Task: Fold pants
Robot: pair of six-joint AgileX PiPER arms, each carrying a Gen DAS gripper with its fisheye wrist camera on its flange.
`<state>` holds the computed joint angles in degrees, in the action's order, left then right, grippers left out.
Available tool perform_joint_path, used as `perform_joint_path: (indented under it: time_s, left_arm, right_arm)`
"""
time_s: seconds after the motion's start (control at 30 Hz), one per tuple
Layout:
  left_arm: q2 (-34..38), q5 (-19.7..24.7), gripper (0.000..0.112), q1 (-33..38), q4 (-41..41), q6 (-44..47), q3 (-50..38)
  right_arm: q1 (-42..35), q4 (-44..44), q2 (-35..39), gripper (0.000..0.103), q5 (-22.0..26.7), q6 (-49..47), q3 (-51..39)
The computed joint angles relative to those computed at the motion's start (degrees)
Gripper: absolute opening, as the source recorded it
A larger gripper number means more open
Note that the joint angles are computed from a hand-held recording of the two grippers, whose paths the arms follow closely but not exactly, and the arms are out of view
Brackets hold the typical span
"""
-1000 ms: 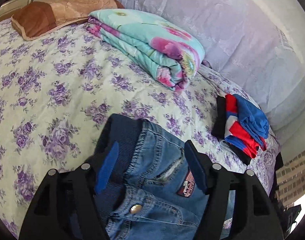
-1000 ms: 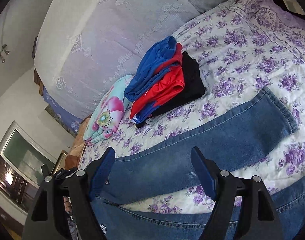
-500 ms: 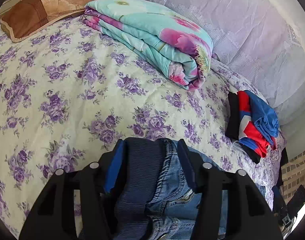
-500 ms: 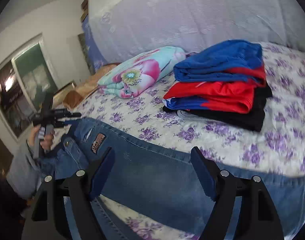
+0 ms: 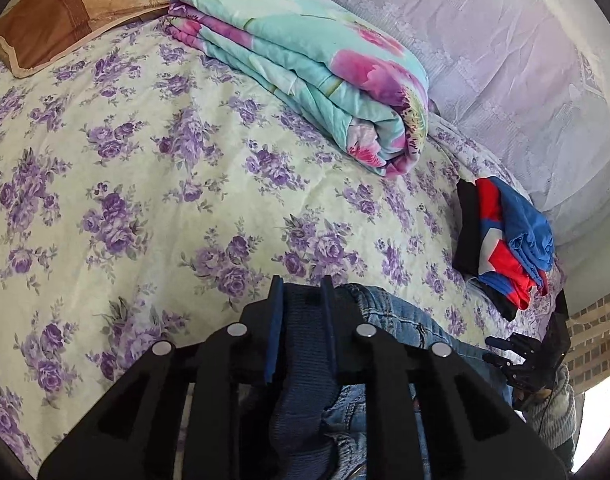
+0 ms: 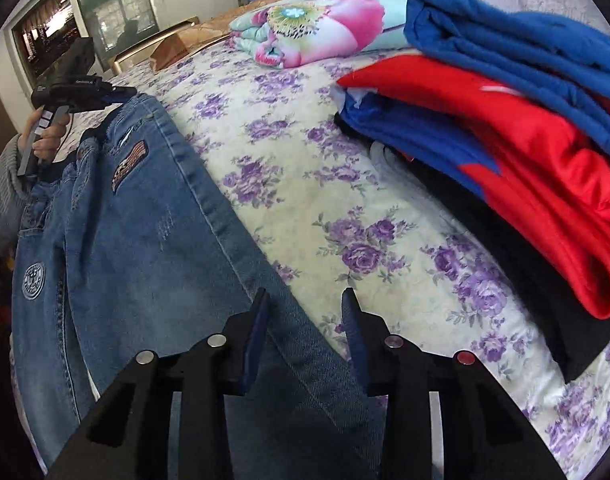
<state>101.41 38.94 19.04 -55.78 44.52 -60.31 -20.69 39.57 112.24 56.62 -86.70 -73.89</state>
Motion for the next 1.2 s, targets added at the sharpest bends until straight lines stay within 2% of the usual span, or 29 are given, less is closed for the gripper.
perform_joint_path:
  time_s: [0.1, 0.13, 0.2, 0.23, 0.27, 0.3, 0.33, 0.37, 0.4, 0.43, 0.47, 0.6, 0.73, 0.77, 0.83, 0.87, 0.9, 0.93, 0.97, 1.0, 1.03, 1.07, 1.1, 1.2]
  left_arm:
    - [0.22, 1.8, 0.036, 0.13, -0.41, 2.12, -0.76]
    - [0.17, 1.62, 0.037, -0.35, 0.5, 1.66, -1.06]
    - [0.45, 1.97, 0.051, -1.41, 2.51, 0.91, -2.03]
    - [0.54, 2.03, 0.053, -1.87, 3.14, 0.95, -2.26]
    - [0.55, 1.36, 0.055, -2.79, 4.68, 0.48, -2.45]
    - [0.47, 0.08, 0.055, -3.84, 6.68, -0.49, -2.51]
    - [0.55, -0.83, 0.054, -4.7, 8.45, -1.6, -2.68]
    - [0.7, -1.6, 0.048, -5.47, 10.46, -3.07, -2.98]
    - [0.65, -2.24, 0.041, -5.93, 11.75, -3.94, -3.05]
    - [0.5, -2.89, 0.02, -6.21, 13.27, -5.14, -3.11]
    - [0.49, -2.44, 0.012, -5.87, 13.49, -5.16, -3.31]
    - [-1.43, -0.54, 0.01, -3.15, 8.68, -0.4, -1.83]
    - [-0.91, 4.32, 0.011, -0.23, 5.66, 0.2, -3.0]
    - [-0.93, 4.24, 0.015, -0.36, 6.15, -0.59, -3.08]
    - [-0.65, 4.4, 0.037, -1.33, 7.36, -1.92, -3.55]
    - [-0.37, 4.27, 0.055, -2.3, 8.3, -2.89, -3.84]
    - [-0.29, 3.32, 0.061, -3.43, 8.82, -3.69, -3.72]
    - [0.09, 1.97, 0.061, -5.0, 9.92, -5.09, -3.84]
    - [0.32, -0.56, 0.06, -7.13, 13.07, -8.23, -3.91]
    - [0.69, -2.91, 0.047, -9.23, 17.15, -12.01, -4.15]
    - [1.4, -3.49, 0.037, -10.36, 19.43, -14.14, -4.69]
    - [2.47, -3.04, 0.013, -11.13, 21.45, -16.48, -5.72]
    - [2.86, -3.1, 0.007, -11.19, 22.65, -18.13, -6.1]
    - [1.07, -3.07, 0.005, -8.53, 17.38, -14.41, -4.72]
  right_arm:
    - [-0.83, -0.29, 0.81, 0.037, 2.93, -2.4, -0.68]
    - [-0.61, -0.69, 1.06, 0.037, 3.09, -2.73, -0.82]
    - [-0.62, -1.19, 0.75, 0.037, 3.39, -3.69, 0.03]
    - [-0.27, -0.93, 0.7, 0.037, 2.79, -4.05, 0.56]
    - [-0.19, -0.42, 0.23, 0.035, 1.95, -4.67, 1.46]
    - [0.05, 0.11, -0.27, 0.027, 1.14, -5.07, 2.4]
    - [0.23, 0.53, -1.0, 0.023, -0.04, -5.48, 3.51]
    - [0.24, 0.96, -1.88, 0.014, -1.31, -5.93, 4.64]
    - [0.12, 1.29, -2.74, 0.01, -2.36, -6.3, 5.58]
    - [-0.22, 1.82, -3.33, 0.009, -2.29, -6.56, 6.09]
    - [-0.65, 2.51, -4.17, 0.008, -2.25, -6.78, 6.76]
    - [-1.01, 4.73, -8.41, 0.007, -4.25, -9.17, 10.39]
    - [-1.83, 5.21, -10.69, 0.006, -3.08, -9.49, 11.24]
    - [-2.01, 5.27, -11.12, 0.006, -2.98, -9.76, 11.5]
    - [-1.73, 4.93, -11.69, 0.006, -2.97, -9.32, 11.65]
    - [-1.6, 4.82, -12.11, 0.006, -3.23, -9.38, 11.93]
    - [-1.46, 4.55, -12.34, 0.006, -3.23, -9.12, 11.96]
    - [-1.3, 4.35, -12.6, 0.006, -3.36, -8.8, 12.02]
    - [-1.13, 4.26, -13.0, 0.006, -3.72, -8.76, 12.34]
    - [-0.99, 4.19, -13.45, 0.006, -4.07, -8.77, 12.79]
    - [-0.89, 4.05, -13.75, 0.006, -4.22, -8.61, 13.01]
    - [-0.93, 3.95, -14.17, 0.006, -4.27, -8.61, 13.31]
    - [-0.95, 3.78, -14.55, 0.006, -4.38, -8.62, 13.52]
    - [-1.22, 3.6, -15.92, 0.006, -4.34, -8.96, 14.38]
